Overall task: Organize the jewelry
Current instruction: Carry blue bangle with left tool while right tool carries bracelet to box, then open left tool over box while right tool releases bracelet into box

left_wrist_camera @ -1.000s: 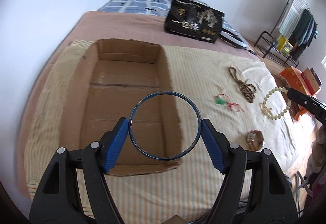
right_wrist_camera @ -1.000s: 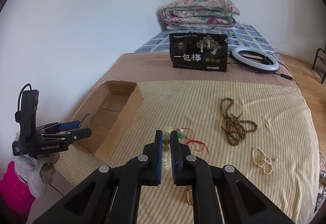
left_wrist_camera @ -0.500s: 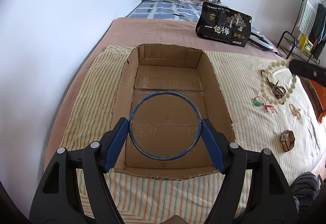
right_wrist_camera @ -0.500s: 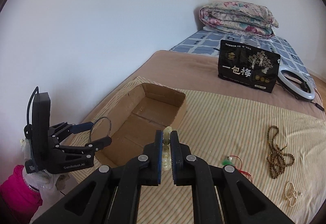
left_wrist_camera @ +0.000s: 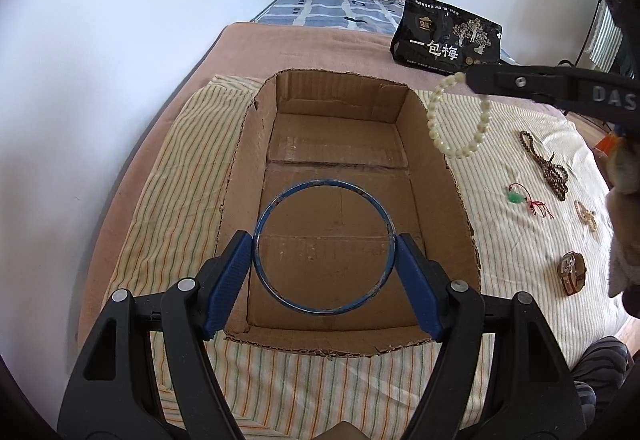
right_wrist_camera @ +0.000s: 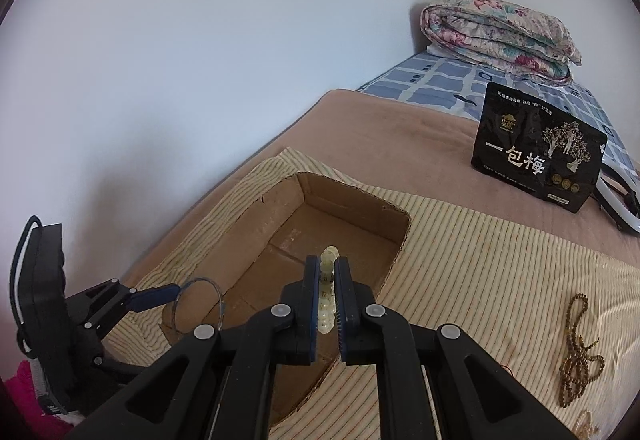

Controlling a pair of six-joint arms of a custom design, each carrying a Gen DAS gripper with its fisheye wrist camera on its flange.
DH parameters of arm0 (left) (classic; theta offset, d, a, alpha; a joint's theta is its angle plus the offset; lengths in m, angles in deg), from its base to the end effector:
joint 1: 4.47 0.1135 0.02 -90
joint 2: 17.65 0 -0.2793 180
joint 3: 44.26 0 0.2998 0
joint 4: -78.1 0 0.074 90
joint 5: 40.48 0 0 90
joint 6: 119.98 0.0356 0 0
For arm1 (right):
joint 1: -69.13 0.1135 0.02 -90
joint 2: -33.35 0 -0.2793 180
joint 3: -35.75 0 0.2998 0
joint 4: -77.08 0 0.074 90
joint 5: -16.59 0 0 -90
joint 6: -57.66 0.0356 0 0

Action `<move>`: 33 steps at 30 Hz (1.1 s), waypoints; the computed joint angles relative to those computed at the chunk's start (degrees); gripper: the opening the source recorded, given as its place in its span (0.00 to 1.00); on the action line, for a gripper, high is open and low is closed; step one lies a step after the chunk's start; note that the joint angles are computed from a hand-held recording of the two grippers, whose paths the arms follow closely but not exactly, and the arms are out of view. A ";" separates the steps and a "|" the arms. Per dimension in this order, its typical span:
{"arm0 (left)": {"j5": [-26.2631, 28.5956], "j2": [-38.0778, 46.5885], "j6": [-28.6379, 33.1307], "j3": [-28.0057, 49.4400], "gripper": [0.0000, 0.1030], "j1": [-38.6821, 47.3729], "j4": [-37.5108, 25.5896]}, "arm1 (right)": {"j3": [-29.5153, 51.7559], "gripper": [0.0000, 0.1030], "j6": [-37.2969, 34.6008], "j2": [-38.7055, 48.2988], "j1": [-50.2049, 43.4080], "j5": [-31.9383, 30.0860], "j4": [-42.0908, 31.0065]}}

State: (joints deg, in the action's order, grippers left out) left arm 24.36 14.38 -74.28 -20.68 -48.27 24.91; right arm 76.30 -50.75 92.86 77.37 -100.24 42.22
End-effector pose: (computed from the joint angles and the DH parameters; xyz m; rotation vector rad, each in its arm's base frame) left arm 0.1045 -0.0792 0.1241 -0.1512 2.4881 -0.0380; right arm 0.2196 0.0480 0.1714 -0.7442 2.3207 0.5069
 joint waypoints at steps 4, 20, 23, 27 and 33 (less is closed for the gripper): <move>0.94 1.09 0.76 -0.15 0.72 1.09 1.52 | 0.18 0.05 1.26 3.08 1.90 1.77 2.60; 1.58 1.82 -1.87 0.48 0.79 -0.59 0.81 | -0.37 0.59 1.60 0.97 -2.26 0.50 1.35; 0.85 1.34 -3.42 0.78 0.79 -2.11 -0.33 | -0.36 0.59 0.91 -0.56 -3.35 -0.05 -0.14; -0.99 1.39 -5.72 1.75 0.79 -5.23 -1.85 | -0.48 0.61 -0.47 -3.02 -4.84 -0.53 -2.19; -4.71 4.64 -9.91 4.54 0.79 -12.14 -3.18 | -1.32 0.71 -3.93 -8.54 -9.88 -3.15 -6.53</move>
State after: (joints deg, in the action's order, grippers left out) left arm 19.65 19.02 -84.18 -16.14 -60.42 21.73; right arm 74.98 -54.68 84.33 67.49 -103.39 35.69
